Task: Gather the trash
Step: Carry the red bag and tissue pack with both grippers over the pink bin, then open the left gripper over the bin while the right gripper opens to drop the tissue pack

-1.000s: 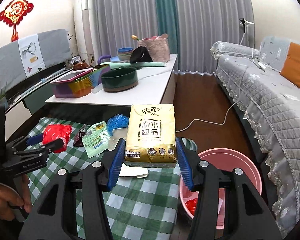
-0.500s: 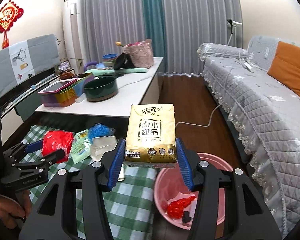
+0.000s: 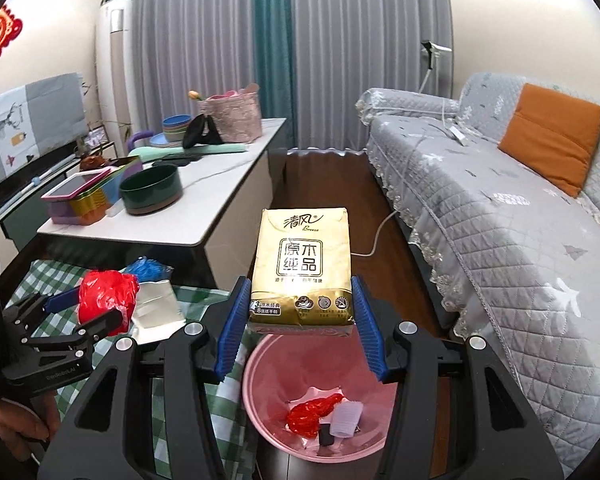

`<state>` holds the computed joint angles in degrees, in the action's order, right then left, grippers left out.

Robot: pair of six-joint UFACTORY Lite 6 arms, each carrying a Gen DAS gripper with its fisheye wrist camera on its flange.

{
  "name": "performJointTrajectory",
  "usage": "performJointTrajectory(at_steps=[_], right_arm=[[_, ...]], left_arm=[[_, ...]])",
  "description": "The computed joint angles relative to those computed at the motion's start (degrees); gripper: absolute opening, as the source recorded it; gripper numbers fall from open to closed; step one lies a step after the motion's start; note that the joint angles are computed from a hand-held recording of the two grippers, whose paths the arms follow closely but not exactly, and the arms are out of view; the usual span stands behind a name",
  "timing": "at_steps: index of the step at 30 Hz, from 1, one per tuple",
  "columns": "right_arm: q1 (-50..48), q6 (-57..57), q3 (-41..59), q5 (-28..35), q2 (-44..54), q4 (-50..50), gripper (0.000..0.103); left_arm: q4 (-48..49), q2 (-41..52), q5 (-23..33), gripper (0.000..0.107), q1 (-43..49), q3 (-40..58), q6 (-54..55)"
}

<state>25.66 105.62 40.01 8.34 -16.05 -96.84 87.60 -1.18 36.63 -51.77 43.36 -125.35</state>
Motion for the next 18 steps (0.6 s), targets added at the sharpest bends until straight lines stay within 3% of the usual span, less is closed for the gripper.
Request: performJointTrajectory(at_steps=[11, 18], right_arm=[[-7.1, -7.4, -0.1, -4.0, -0.8, 6.8, 0.051], [-7.5, -6.5, 0.6, -3.8, 0.6, 5.3, 0.051]], left_arm=[[2.7, 10.5, -2.7, 0.073, 0.2, 9.8, -1.2], [3.6, 16.1, -4.1, 0.073, 0.5, 15.5, -1.2]])
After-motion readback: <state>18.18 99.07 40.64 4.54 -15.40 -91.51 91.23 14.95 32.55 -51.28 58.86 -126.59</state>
